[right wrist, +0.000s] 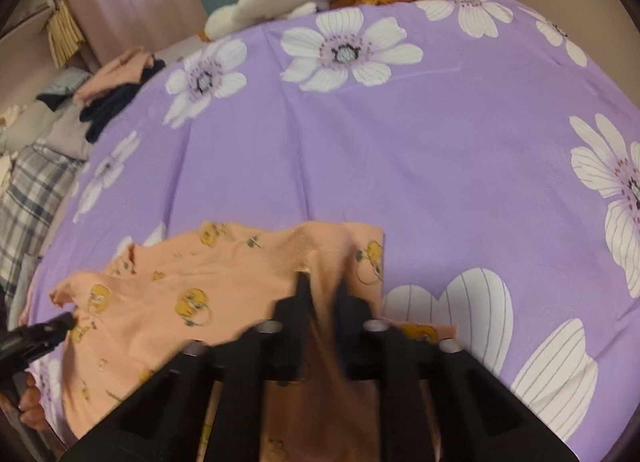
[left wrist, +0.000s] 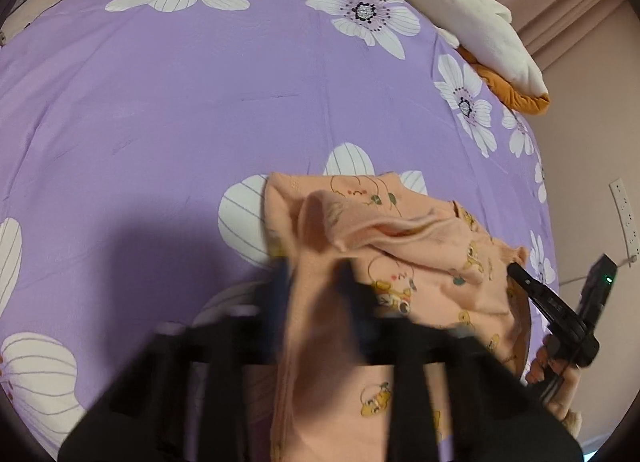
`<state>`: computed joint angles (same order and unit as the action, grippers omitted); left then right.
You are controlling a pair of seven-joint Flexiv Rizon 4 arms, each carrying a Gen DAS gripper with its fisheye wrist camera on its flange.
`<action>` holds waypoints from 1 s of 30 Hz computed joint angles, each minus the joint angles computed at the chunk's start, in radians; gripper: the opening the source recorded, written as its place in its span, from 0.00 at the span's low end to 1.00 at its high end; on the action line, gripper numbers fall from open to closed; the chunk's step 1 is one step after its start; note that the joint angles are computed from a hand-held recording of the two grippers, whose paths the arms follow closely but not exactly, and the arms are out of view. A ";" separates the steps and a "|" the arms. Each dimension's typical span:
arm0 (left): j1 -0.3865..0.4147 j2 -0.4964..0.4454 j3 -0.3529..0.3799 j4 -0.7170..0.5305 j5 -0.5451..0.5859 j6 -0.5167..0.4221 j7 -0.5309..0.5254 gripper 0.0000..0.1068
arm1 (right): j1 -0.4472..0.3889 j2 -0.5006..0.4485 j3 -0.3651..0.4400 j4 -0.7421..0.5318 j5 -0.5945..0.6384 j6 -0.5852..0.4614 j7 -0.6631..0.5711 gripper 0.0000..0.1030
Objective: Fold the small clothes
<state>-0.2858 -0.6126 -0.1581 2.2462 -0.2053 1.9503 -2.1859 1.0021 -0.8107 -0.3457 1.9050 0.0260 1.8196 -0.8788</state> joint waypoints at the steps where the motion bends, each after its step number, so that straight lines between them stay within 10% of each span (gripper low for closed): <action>1: -0.030 0.002 0.029 -0.005 -0.015 -0.001 0.009 0.06 | 0.000 0.005 0.002 0.008 0.004 0.020 -0.003 0.08; 11: -0.147 0.056 0.133 0.032 -0.128 0.113 0.046 0.03 | 0.062 0.050 -0.039 0.037 0.138 0.140 -0.103 0.07; 19: 0.048 0.046 -0.015 0.022 0.029 0.064 0.002 0.03 | 0.091 0.004 -0.090 -0.037 0.169 0.049 -0.110 0.07; 25: 0.014 0.027 0.014 -0.015 0.012 -0.016 0.049 0.43 | 0.075 -0.006 -0.079 -0.024 0.127 0.030 -0.057 0.07; 30: 0.048 -0.026 -0.014 -0.073 0.013 -0.074 0.073 0.43 | 0.053 -0.004 -0.059 -0.020 0.102 0.032 -0.038 0.07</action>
